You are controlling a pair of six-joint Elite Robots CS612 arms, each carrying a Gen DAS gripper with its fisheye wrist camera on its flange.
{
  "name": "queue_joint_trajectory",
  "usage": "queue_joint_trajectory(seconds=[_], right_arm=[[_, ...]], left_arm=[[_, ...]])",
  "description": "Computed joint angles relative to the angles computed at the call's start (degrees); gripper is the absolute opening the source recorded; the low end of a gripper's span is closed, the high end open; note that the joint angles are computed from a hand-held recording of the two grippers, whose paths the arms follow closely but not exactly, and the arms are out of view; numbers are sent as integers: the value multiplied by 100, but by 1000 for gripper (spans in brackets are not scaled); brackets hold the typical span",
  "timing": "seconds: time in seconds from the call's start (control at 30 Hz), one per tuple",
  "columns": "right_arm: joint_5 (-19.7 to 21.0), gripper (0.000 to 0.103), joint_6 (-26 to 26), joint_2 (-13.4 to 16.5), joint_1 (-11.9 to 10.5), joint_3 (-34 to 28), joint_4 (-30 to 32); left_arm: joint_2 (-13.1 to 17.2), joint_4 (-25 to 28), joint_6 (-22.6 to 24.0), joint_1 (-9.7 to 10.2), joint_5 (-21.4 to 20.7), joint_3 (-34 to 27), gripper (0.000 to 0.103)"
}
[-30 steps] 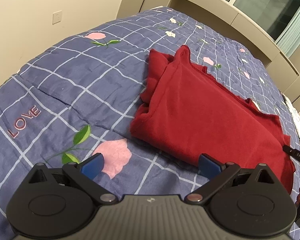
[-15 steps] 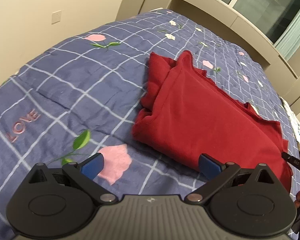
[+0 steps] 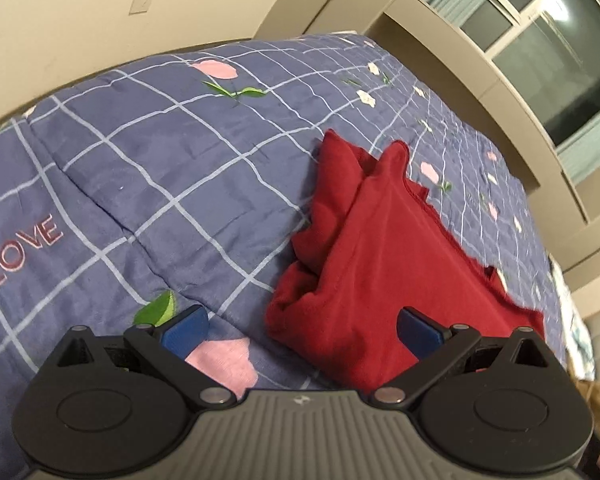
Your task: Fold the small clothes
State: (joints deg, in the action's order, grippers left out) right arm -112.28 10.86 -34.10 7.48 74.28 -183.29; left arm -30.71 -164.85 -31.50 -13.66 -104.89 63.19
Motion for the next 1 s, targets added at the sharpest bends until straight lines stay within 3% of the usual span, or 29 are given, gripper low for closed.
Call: queue_joint_trajectory(seconds=[0.13,0.3,0.43,0.6,0.9,0.97,1.0], right_arm=[[340,85,-297,65,143,-33,-234],[283,102,-762,324,379,-382,-371],[-148,102,-1121,544,543,-696,-369],[-384,102,-1217,662,586,-812,-79],[-753,102,-1395,827,682,-987,-83],[-808,102,-1459,841,693,-989,-140],[-806,102,-1457,839,693,-983,-147]], left_arm=[[7,-56,-127,-14,13,-2,102],[26,-315,-42,-24,-207,12,102],[94,-310,8,-35,-287,-86,95],[167,-379,-392,-17,-240,-141,89],[329,-534,-1121,15,-382,-347,97],[359,-472,-1159,18,-373,-413,92],[361,-418,-1162,15,-337,-438,85]])
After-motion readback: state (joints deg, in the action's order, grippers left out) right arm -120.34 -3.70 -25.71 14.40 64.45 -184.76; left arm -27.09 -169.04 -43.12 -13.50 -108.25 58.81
